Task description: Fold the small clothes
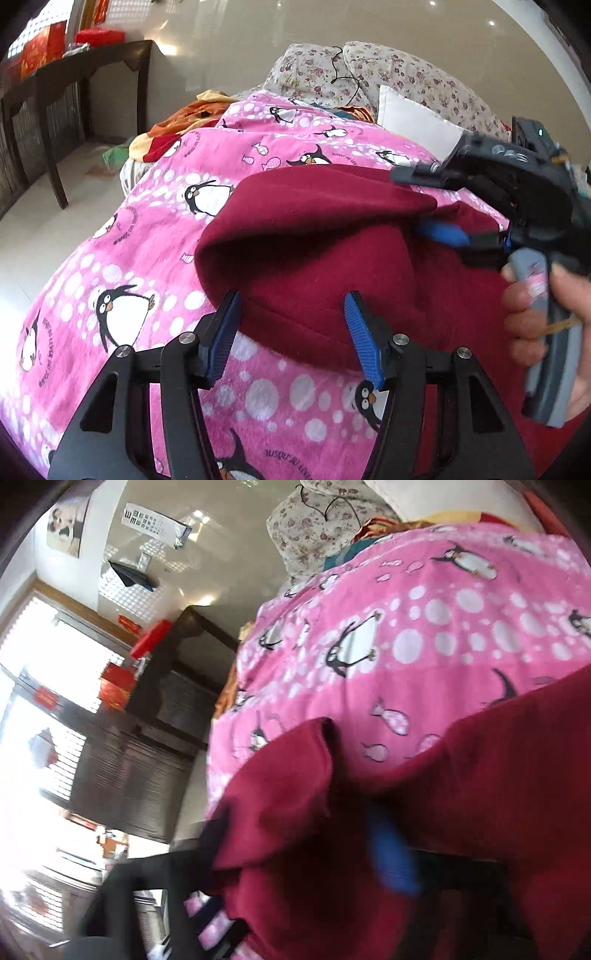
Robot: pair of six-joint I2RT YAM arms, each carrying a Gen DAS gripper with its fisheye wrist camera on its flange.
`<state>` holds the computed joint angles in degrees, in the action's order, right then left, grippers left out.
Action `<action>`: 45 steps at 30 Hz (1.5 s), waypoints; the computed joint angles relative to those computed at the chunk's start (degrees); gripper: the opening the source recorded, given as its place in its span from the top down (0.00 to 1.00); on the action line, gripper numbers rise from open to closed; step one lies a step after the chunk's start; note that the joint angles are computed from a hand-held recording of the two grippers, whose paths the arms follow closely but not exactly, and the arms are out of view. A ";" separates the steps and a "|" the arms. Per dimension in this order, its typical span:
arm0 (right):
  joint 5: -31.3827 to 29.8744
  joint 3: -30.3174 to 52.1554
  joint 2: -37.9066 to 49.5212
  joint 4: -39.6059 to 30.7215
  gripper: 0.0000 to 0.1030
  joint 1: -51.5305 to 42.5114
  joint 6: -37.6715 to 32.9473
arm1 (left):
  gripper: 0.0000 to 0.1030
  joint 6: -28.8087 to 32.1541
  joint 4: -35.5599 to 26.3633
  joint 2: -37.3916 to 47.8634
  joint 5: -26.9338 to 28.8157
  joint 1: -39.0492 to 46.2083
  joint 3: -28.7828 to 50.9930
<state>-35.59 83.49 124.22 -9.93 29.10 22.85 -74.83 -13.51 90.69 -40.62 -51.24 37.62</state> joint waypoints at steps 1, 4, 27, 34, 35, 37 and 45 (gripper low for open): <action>-0.83 -0.53 -0.81 0.25 0.86 -0.29 -0.27 | 0.44 -0.09 -0.37 0.39 -0.36 -0.10 0.28; -3.93 -4.59 -7.11 0.64 0.90 -1.30 -5.91 | 0.44 -1.93 -3.62 0.35 -2.04 -1.44 1.26; 8.45 -25.04 -25.54 -11.33 0.60 -45.23 -47.36 | 0.34 -2.38 -11.23 4.28 -7.96 -12.30 16.11; 0.74 -27.70 -30.75 -6.96 0.50 -47.66 -42.81 | 0.34 7.26 -9.17 12.89 -3.48 -6.14 24.82; 2.51 -27.92 -30.47 -6.75 0.50 -45.26 -43.41 | 0.34 8.47 -8.80 14.49 -2.64 -5.09 26.11; 5.03 -30.15 -31.03 -4.62 0.53 -42.40 -45.19 | 0.34 10.40 -8.79 17.67 -1.48 -3.18 28.65; 13.68 -31.63 -22.44 5.09 0.58 -36.90 -46.18 | 0.32 11.45 -8.43 25.73 3.48 3.55 31.15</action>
<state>-21.91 51.86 101.77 -4.84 -7.80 -23.32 -63.38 -21.94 116.42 -37.14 -47.69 68.78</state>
